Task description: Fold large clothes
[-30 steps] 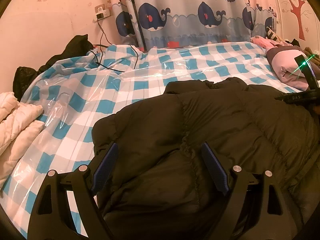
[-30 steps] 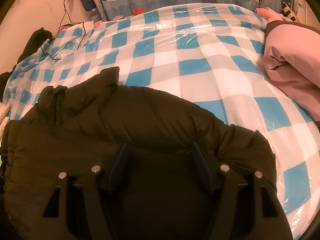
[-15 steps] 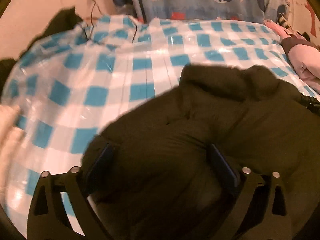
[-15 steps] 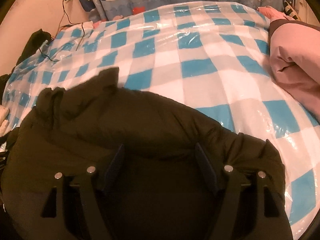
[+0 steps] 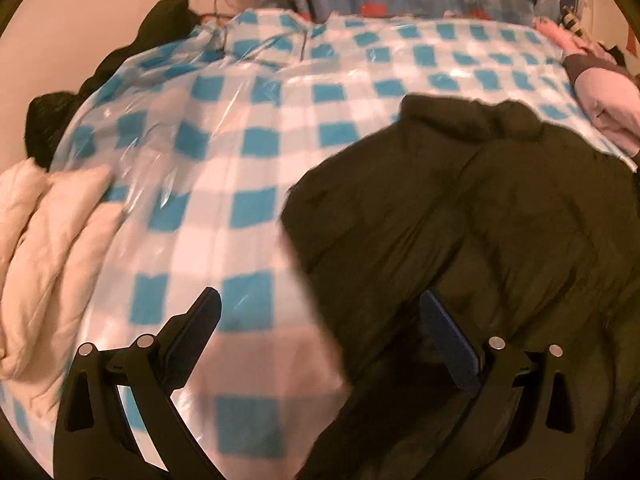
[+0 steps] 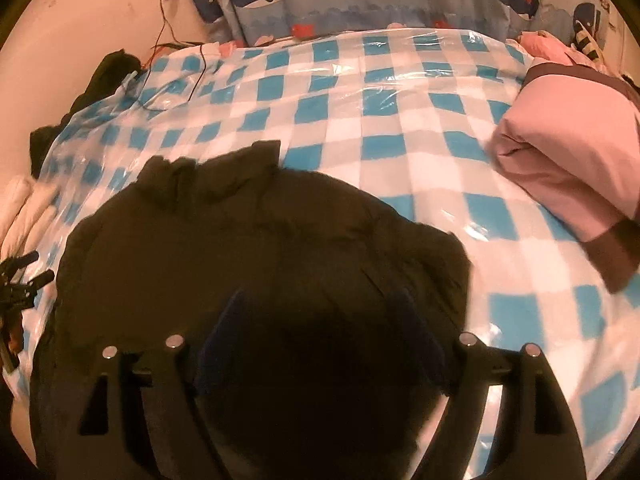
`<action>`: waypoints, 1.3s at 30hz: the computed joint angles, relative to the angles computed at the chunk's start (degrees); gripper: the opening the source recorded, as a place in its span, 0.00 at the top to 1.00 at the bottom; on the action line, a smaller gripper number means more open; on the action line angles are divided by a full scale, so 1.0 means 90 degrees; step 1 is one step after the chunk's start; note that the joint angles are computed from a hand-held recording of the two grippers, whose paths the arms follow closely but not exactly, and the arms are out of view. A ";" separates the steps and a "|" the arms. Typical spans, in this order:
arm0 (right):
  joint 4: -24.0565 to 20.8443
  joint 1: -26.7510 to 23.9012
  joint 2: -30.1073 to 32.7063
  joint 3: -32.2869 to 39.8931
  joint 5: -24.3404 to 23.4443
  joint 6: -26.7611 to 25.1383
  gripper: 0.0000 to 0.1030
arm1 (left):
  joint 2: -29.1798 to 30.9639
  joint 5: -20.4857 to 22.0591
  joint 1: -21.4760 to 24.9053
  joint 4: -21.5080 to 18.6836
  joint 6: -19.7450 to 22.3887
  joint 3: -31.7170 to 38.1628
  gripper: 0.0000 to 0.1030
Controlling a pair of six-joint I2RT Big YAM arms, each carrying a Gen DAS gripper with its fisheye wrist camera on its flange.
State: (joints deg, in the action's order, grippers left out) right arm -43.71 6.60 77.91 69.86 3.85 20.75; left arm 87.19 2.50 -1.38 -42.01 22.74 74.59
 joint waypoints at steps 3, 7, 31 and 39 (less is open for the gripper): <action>-0.0045 0.0001 0.0047 0.0329 0.0052 -0.0093 0.25 | 0.0130 0.0371 -0.0008 -0.0330 -0.0496 0.0535 0.07; -0.0206 0.0125 0.1122 0.1648 0.0256 -0.0563 0.23 | 0.0895 0.0549 -0.0644 -0.0387 -0.1147 0.1711 0.07; -0.0691 -0.0272 -0.1121 -0.0681 -0.1904 -0.0193 0.16 | -0.0420 0.1013 0.0446 -0.1412 0.0192 0.0203 0.07; -0.1858 -0.0209 -0.4979 -0.3428 -0.3025 0.1500 0.16 | -0.1489 0.1890 0.3129 -0.3312 0.1633 -0.1427 0.07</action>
State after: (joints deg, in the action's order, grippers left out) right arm -60.43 4.72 33.10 39.00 -23.37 34.24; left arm 73.78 19.51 26.78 -71.81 37.44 61.75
